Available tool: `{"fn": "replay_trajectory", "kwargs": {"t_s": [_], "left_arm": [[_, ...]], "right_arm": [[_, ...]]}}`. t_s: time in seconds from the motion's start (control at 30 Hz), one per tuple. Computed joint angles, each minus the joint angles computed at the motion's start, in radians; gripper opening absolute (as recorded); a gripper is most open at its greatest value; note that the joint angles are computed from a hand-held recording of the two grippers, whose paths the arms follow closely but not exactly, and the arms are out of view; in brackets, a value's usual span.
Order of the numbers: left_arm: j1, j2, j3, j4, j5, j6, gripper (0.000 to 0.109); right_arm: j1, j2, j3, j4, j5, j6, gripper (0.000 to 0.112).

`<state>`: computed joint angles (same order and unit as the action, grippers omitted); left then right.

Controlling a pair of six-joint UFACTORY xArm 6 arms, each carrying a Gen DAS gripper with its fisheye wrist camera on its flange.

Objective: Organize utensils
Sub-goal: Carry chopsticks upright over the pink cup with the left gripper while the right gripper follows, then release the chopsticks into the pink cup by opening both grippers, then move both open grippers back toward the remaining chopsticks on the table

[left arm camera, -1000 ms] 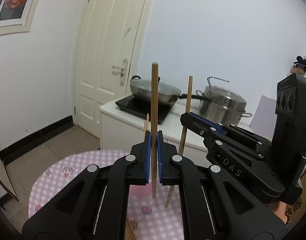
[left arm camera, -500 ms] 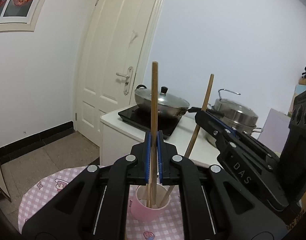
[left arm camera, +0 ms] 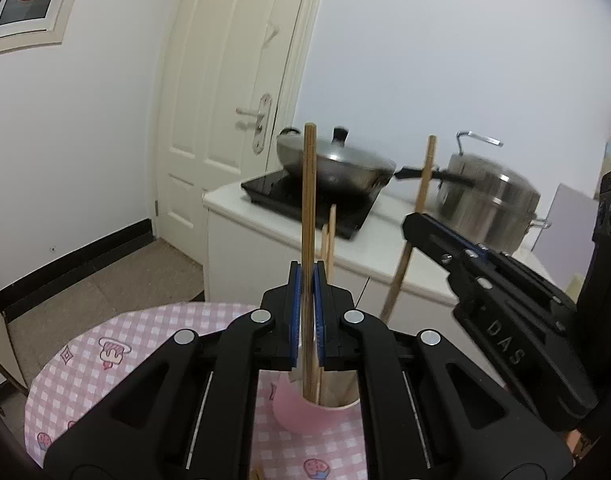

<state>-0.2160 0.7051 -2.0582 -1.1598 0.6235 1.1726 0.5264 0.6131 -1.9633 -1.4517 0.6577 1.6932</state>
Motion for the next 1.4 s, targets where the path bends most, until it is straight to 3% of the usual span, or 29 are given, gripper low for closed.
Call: {"fn": "replay_trajectory", "kwargs": {"t_s": [0.5,0.9,0.97,1.1,1.17,1.2,1.27,1.3,1.4], "left_arm": [[-0.01,0.034,0.005,0.086,-0.023,-0.011,0.007],[-0.003,0.021,0.006,0.146,0.011,-0.084,0.007],[-0.001,0.009,0.017,0.159,0.017,-0.093,0.007],[0.003,-0.026,0.06,0.173,0.01,-0.093,0.007],[0.009,-0.047,0.087,0.179,0.007,-0.096,0.007],[0.012,-0.057,0.1,0.187,0.006,-0.101,0.009],[0.019,-0.09,0.144,0.182,-0.004,-0.09,0.04],[0.021,-0.116,0.182,0.145,-0.026,-0.056,0.071],[0.033,-0.176,0.261,0.085,-0.046,0.021,0.072]], "right_arm": [[-0.016,-0.017,0.094,0.027,-0.015,0.051,0.004],[-0.029,-0.047,0.126,0.077,-0.061,0.056,0.006],[-0.026,-0.055,0.133,0.089,-0.059,0.046,0.009],[-0.018,-0.078,0.157,0.107,-0.06,0.034,0.03],[-0.007,-0.092,0.169,0.118,-0.048,0.018,0.031],[-0.004,-0.098,0.175,0.122,-0.049,0.014,0.031],[0.006,-0.11,0.186,0.133,-0.042,0.002,0.031],[0.013,-0.117,0.193,0.139,-0.036,-0.006,0.032],[0.032,-0.131,0.205,0.162,-0.028,-0.033,0.033]]}}
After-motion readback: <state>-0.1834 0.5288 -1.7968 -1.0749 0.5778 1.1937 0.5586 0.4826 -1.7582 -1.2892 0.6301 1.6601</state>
